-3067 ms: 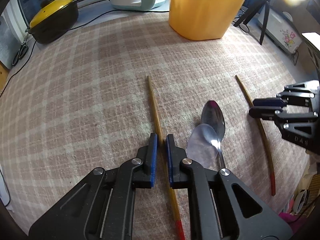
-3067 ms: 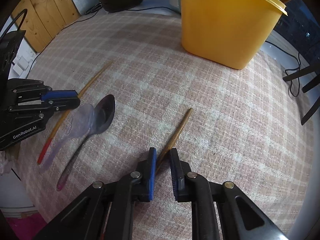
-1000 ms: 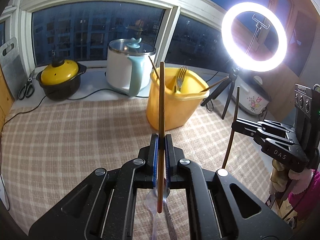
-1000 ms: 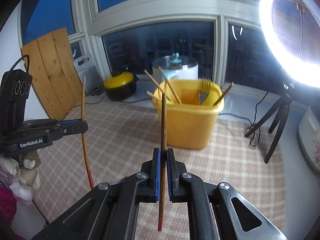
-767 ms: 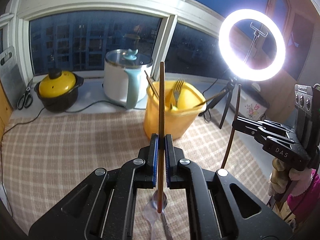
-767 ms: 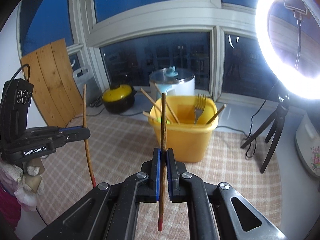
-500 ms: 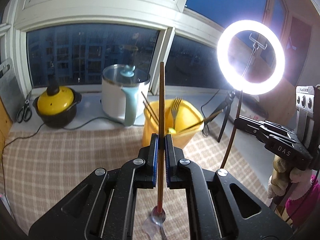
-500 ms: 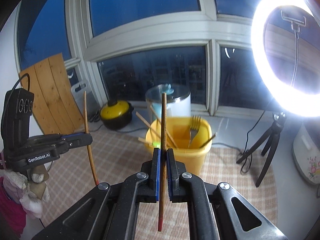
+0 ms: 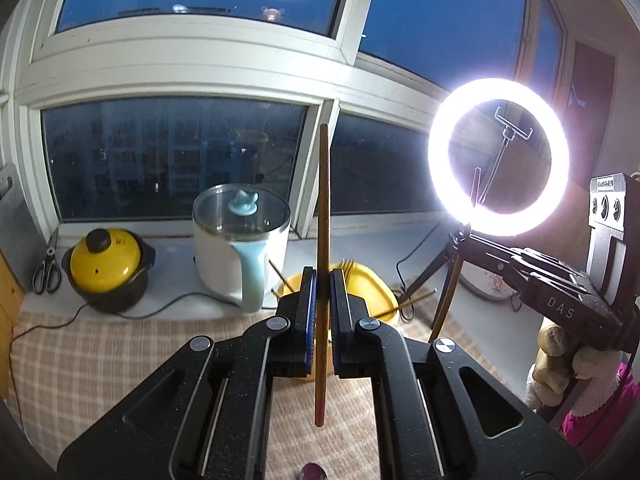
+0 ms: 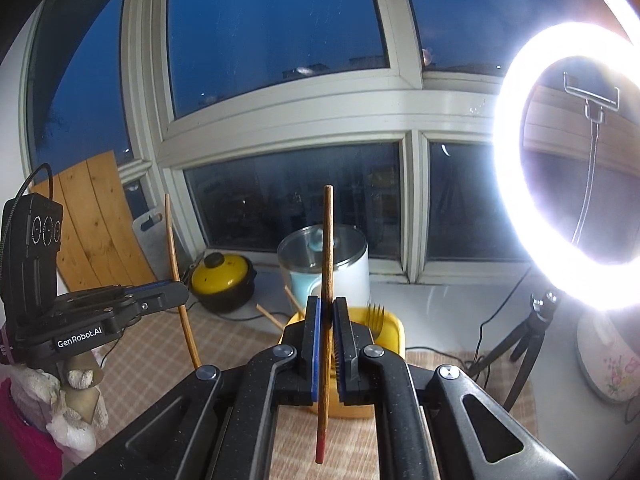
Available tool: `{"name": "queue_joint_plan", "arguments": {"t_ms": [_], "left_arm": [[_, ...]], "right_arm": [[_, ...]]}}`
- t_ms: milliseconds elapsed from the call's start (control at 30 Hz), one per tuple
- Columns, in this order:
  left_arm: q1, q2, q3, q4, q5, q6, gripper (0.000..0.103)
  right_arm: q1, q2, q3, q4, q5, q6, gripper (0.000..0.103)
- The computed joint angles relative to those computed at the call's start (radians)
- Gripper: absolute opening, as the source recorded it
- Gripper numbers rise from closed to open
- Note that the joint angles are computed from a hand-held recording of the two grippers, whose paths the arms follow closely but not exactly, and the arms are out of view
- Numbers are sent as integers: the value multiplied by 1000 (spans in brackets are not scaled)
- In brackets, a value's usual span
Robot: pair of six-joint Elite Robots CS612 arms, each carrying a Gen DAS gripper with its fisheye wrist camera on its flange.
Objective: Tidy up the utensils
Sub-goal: 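Lift both chopsticks upright and carry them over the yellow bin, then open both tools to drop the chopsticks into the bin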
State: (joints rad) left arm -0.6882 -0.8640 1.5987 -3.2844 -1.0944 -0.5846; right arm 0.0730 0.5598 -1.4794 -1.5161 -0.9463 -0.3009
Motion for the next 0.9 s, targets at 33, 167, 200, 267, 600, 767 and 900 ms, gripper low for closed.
{"name": "queue_joint_plan", "arguments": {"t_ms": [33,167,200,267,600,767,900], "left_arm": [[1,1,-5,0,3,5,4],[5,6,-22,0,13,24,4],[7,9,-28,0,16,25,4],[12,13,-39,-2,16,26,4],[25,48,-97,-27,28,7,4],[32,63,-123,-20,31,8,4],[38,78,-145,-5,24,5,4]], "right_arm": [[1,-3,7,-10,-2,5,3],[5,-15,31,-43,-13,13,3],[7,-18,38,-50,-17,15,3],[10,-23,52,-69,-25,20,3],[18,-43,111,-132,-56,52,3],[20,-52,140,-177,-71,83,3],[25,-59,164,-204,-84,104,3]]}}
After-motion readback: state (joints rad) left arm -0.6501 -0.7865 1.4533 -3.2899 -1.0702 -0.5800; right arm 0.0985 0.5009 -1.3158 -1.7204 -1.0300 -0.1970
